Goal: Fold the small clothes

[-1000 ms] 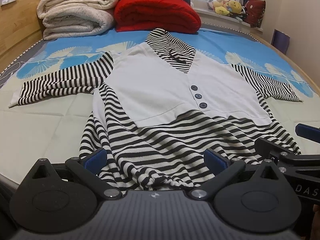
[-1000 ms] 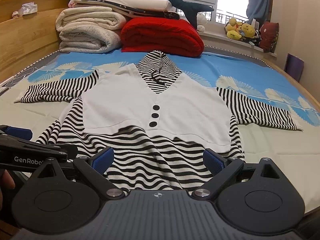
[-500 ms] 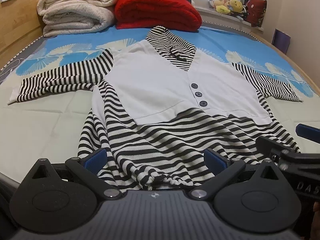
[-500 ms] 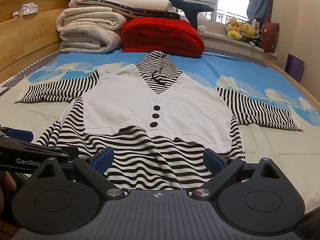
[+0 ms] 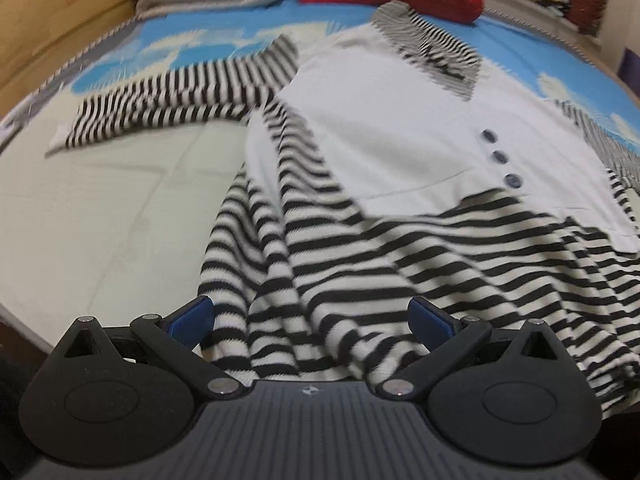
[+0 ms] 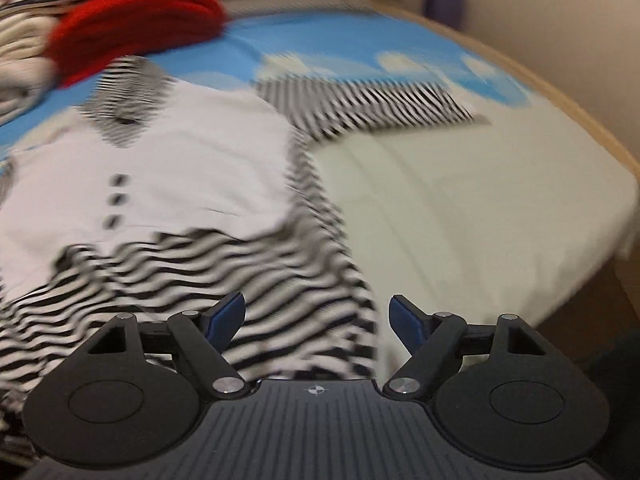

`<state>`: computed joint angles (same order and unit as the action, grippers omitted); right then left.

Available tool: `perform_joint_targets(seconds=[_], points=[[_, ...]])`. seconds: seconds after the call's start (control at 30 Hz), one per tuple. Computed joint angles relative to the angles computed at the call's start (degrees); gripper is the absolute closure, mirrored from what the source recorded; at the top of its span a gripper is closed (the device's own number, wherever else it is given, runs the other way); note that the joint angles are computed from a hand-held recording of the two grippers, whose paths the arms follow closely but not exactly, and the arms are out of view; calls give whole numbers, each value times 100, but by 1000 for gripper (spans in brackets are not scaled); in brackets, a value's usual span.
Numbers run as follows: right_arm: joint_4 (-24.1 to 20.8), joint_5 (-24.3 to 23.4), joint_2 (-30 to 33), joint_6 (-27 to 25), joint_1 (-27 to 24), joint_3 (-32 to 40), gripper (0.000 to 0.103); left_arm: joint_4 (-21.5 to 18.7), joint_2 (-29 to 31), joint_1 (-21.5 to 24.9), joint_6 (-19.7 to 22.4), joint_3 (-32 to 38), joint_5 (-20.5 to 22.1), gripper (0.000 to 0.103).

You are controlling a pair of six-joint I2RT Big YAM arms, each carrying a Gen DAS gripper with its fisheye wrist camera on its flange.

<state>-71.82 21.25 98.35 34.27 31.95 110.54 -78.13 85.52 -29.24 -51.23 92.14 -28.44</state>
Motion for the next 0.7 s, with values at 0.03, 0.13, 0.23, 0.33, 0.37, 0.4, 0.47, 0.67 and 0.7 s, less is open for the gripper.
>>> perform_joint_targets(seconds=[0.03,0.13,0.23,0.33,0.37,0.4,0.47,0.67,0.7], points=[[-112,-66,32,122,-39,1,24,-60,7,43,-8,-28,75,1],[-431,-258,160,297,-68,92,26,-832,160,97,-118,35,-106,20],[-543,-491,183,432,-89,69,29,-891,9,234,-270,-89,35,20],[-551,-737,164,518,-132,32,42,-1060,48,207,-182,-43,-119,20],[-549,-823,157,535,-147,28,49,-1127,81,193,-226,13,-110,20],[-513,-916,138,533,-164,-1,59,-1168,89,190,-255,39,-126,20],[-486,-991,124,458,-154,-11,71,-1348,185,99,-403,234,-300,20],[-641,-851,97,328,-150,52,77,91,-176,-180,533,156,-589,18],[-620,-819,83,309,-140,37,77,318,-200,-201,735,107,-398,18]])
